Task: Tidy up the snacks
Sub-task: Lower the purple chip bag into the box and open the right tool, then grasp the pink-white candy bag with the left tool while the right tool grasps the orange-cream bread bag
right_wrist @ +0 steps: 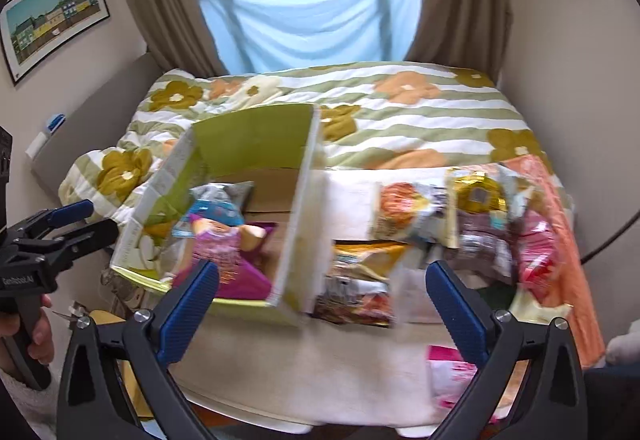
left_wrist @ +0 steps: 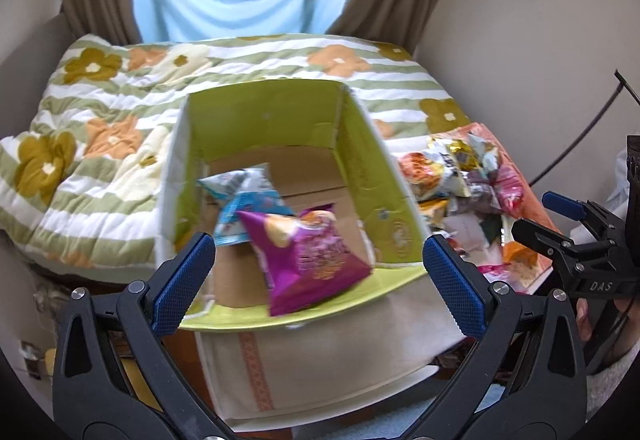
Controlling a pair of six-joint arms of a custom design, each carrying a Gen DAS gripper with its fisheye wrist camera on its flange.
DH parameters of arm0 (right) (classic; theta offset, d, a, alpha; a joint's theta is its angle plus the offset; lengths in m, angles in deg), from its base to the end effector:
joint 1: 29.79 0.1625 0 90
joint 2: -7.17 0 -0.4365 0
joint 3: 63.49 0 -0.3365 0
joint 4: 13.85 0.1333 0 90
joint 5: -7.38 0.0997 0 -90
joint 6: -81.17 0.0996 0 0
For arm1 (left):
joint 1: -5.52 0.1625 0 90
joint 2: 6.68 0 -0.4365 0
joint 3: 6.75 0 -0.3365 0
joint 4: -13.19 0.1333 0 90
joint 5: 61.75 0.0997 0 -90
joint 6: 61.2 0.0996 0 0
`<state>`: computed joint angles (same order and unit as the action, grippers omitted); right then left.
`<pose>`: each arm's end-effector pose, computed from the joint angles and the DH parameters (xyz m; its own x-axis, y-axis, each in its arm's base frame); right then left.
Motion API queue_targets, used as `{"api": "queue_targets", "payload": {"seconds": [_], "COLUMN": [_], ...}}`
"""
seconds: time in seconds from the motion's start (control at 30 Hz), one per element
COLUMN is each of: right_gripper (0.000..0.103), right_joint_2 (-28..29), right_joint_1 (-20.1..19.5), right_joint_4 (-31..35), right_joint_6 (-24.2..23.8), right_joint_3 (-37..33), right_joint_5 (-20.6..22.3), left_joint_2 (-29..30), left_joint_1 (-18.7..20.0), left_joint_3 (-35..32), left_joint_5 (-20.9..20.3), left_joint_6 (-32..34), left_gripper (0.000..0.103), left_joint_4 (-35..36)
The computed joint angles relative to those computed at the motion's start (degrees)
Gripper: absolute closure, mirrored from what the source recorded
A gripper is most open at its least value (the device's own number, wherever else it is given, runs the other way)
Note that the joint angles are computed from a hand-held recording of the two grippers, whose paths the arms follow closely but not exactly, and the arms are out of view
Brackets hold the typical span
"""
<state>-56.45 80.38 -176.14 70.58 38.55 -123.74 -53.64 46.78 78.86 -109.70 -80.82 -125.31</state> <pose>0.2644 -0.5231 0.3377 -0.7667 -0.0604 0.6392 -0.4346 0.7816 -0.4475 -0.3730 -0.5933 0.2155 -0.7911 0.2364 -0.5641 0.5043 0.7741 -0.3827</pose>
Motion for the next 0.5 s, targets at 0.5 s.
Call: {"api": "queue_targets", "payload": {"seconds": [0.5], "right_gripper": [0.0], "right_joint_2": [-17.96], "right_joint_1": [-16.52], "right_joint_4": [7.88], "right_joint_6": [-23.13], "right_joint_3": [6.54], "right_joint_5": [4.2], "left_joint_2": [20.42], "left_joint_1": [-6.46], "left_joint_3": [-14.02], "left_joint_5": [-8.62], "left_joint_6": [-11.18], "left_gripper": [0.0], "left_joint_4": [6.38]}}
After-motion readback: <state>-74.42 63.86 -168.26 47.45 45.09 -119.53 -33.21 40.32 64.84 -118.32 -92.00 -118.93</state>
